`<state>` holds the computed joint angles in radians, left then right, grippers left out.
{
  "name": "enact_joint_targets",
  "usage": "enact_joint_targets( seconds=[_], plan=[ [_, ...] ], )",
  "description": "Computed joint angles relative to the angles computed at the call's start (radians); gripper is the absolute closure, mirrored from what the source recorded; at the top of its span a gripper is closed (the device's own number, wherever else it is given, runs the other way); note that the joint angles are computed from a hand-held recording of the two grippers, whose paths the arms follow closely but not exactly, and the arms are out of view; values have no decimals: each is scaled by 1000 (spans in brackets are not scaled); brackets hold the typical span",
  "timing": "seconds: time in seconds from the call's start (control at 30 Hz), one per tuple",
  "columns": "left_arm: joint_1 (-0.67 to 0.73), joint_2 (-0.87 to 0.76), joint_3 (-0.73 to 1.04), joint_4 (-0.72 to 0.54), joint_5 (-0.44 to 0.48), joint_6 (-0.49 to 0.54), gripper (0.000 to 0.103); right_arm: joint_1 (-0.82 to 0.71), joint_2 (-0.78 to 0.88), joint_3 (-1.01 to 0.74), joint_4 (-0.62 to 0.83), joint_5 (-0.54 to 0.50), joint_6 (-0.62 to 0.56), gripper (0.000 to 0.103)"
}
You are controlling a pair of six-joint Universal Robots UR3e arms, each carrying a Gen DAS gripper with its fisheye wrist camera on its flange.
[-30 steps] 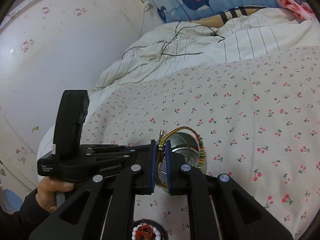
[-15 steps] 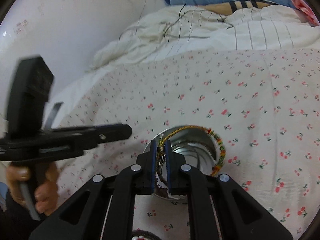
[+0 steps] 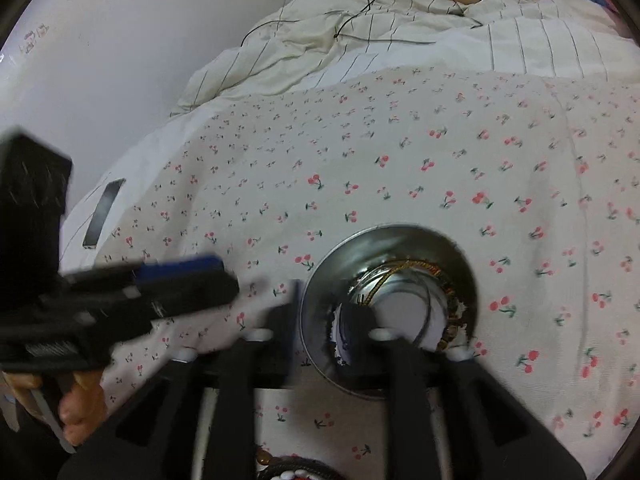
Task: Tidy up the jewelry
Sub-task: 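Carry both bangles over the silver tin and open both grippers to drop them, then grasp the black leather bracelet with the left gripper and lift it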
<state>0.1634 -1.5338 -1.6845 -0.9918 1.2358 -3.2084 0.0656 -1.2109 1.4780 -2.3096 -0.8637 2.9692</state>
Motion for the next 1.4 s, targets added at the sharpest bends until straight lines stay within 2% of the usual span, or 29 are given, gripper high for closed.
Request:
enact_joint_targets(
  seconds=[0.07,0.13,0.3,0.47,0.53,0.63,0.73,0.87,0.97,1.03,1.07,1.1,1.17,1.27,1.4],
  plan=[
    [22,42,-59,-2,-16,13,62,-36,-63,45,-1,6,-7,59],
    [40,93,-127,-11,-39,40,60,-77,-184,149,-15,-44,-25,50],
    [9,175,-238,1,-42,63,58,-112,-490,413,90,-196,-179,50],
    [-24,242,-318,30,-42,54,51,-161,-678,622,157,-190,-262,52],
    [-23,262,-346,29,-39,50,50,-129,-673,644,122,-225,-257,57],
    [-21,262,-354,31,-47,67,50,-123,-669,645,138,-205,-282,60],
    [33,257,-403,33,-204,81,50,-118,-645,627,134,-223,-265,60],
    [-70,151,-367,113,-151,51,50,-154,-657,624,147,-199,-259,60],
    [-88,118,-356,117,-171,49,51,-186,-676,628,169,-174,-269,57],
    [-75,117,-365,113,-197,42,58,-207,-687,628,185,-157,-276,56],
    [-66,111,-362,98,-215,44,66,-212,-690,629,188,-151,-277,55],
    [-52,112,-360,67,-225,58,69,-222,-697,630,197,-143,-279,55],
    [-66,102,-355,74,-182,46,69,-239,-699,627,211,-129,-283,55],
    [-63,91,-351,68,-191,42,69,-251,-706,627,230,-119,-289,55],
    [-14,118,-362,2,-275,84,80,-260,-708,625,243,-113,-294,55]
  ],
)
